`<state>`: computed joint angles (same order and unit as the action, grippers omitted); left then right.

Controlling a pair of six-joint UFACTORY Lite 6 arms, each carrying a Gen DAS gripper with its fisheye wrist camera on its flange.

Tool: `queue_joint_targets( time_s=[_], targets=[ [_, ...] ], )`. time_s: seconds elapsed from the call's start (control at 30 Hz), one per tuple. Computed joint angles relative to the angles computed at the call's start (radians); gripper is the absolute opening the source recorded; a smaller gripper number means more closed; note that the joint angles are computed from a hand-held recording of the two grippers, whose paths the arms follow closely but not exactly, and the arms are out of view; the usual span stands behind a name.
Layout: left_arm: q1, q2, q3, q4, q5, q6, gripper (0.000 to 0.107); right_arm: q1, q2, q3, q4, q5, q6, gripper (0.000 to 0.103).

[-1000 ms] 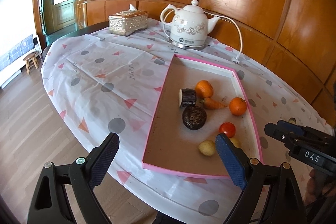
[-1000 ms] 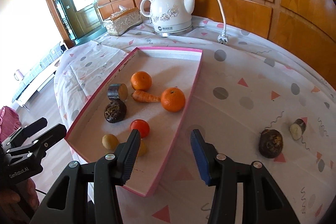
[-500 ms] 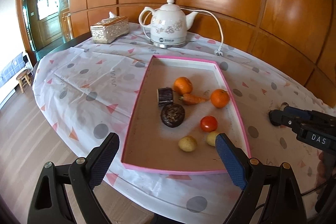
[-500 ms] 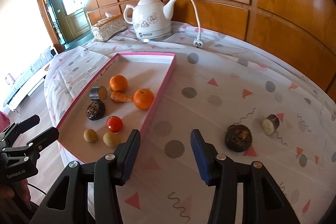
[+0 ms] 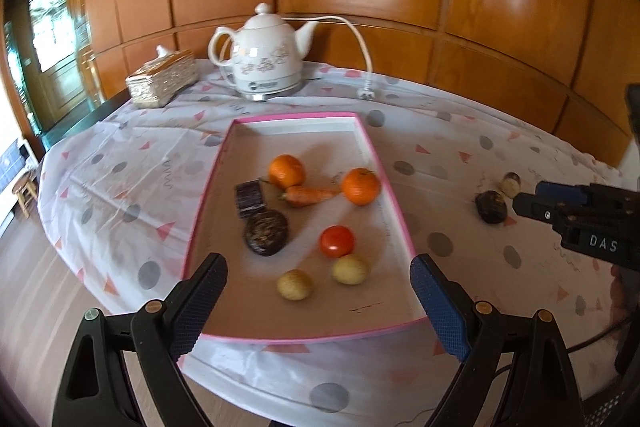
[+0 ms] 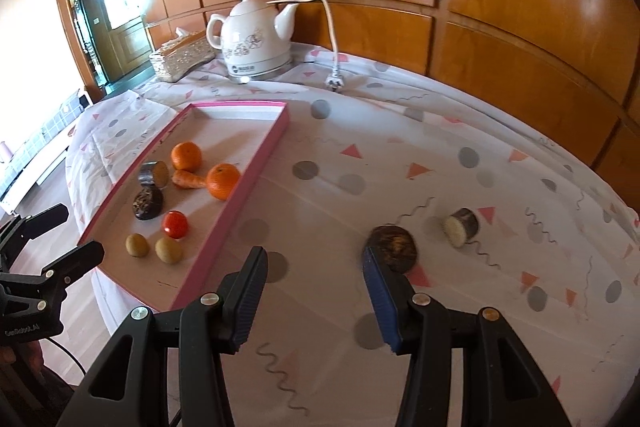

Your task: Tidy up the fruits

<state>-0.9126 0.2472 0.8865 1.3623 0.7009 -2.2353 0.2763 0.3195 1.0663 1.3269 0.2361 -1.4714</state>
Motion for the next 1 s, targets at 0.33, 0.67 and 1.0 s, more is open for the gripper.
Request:
queue_joint_targets(
  time_s=[0.33,0.67,1.0],
  targets=[
    [-0.008,0.133,0.181,-0.026,-0.045,0.148,0.092,-0.112,-0.013,0.011,-0.114,0.029,0.037,0.05],
    [-0.01,0.264,0.363,-0.09,-0.088,0.299,0.089,-0.235,0.026,0.055,-0.226,0.064,0.079,0.05],
    [-0.002,0.402,0.556,-0.197,-0.12,0.467,0.086,-0.359,0.063,0.1,-0.317,0.101,0.057,0.05]
  ],
)
